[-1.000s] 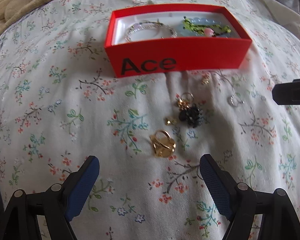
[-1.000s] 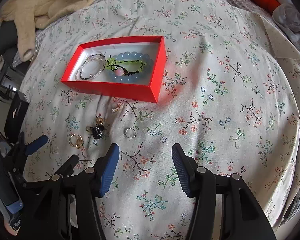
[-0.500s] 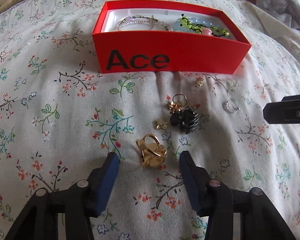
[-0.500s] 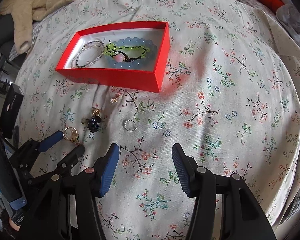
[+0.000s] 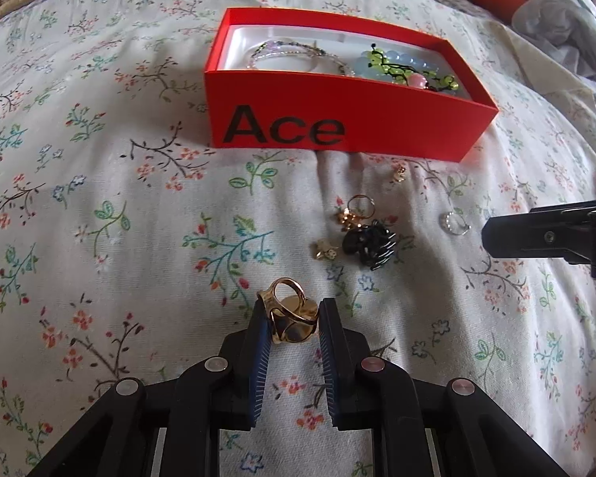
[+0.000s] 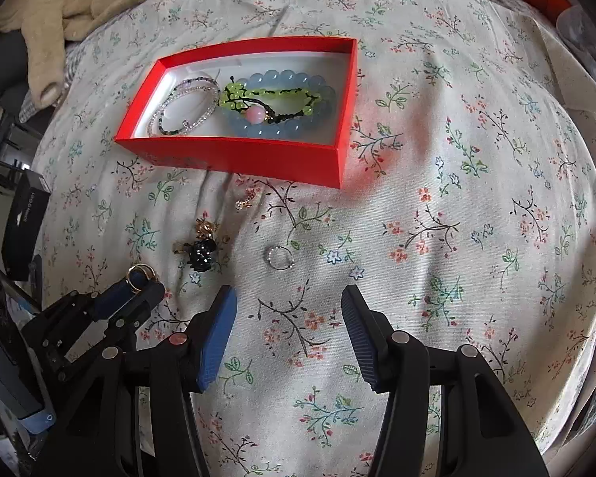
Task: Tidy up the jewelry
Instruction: 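Grasp the gold ring with left tool while right tool grasps the black ring, then carry both rings over the red box and open both tools to drop them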
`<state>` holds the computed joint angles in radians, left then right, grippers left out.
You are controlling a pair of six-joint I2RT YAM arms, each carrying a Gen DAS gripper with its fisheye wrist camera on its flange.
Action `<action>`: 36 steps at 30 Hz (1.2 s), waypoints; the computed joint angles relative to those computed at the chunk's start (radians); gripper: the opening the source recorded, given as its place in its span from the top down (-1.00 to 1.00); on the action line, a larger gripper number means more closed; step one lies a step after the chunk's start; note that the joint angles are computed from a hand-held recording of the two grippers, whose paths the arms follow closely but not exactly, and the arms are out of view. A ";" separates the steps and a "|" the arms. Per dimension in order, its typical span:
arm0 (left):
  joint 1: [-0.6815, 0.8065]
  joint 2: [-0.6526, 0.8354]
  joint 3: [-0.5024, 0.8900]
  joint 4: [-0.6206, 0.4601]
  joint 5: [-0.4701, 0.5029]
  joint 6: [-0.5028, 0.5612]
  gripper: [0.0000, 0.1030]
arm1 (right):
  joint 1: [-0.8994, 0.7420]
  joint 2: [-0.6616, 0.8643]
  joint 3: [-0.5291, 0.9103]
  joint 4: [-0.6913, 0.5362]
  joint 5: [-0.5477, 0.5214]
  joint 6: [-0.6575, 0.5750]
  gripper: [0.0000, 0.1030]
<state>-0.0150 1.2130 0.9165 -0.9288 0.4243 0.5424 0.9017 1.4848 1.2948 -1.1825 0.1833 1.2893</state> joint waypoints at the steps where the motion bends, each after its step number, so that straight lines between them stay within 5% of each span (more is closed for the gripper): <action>1: 0.005 -0.001 0.004 -0.004 -0.003 0.006 0.64 | -0.002 0.011 0.008 0.005 -0.004 -0.007 -0.12; 12: 0.102 0.050 0.071 -0.062 0.040 0.070 0.64 | -0.041 0.025 -0.007 0.178 -0.039 -0.001 -0.10; 17: 0.136 0.090 0.099 -0.072 0.066 0.101 0.64 | -0.063 0.092 0.023 0.252 -0.086 -0.025 0.29; 23: 0.154 0.126 0.103 -0.067 0.069 0.126 0.64 | -0.084 0.174 0.051 0.250 -0.116 -0.026 0.54; 36: 0.155 0.178 0.132 -0.061 0.073 0.114 0.64 | -0.100 0.166 0.072 0.226 -0.101 -0.052 0.71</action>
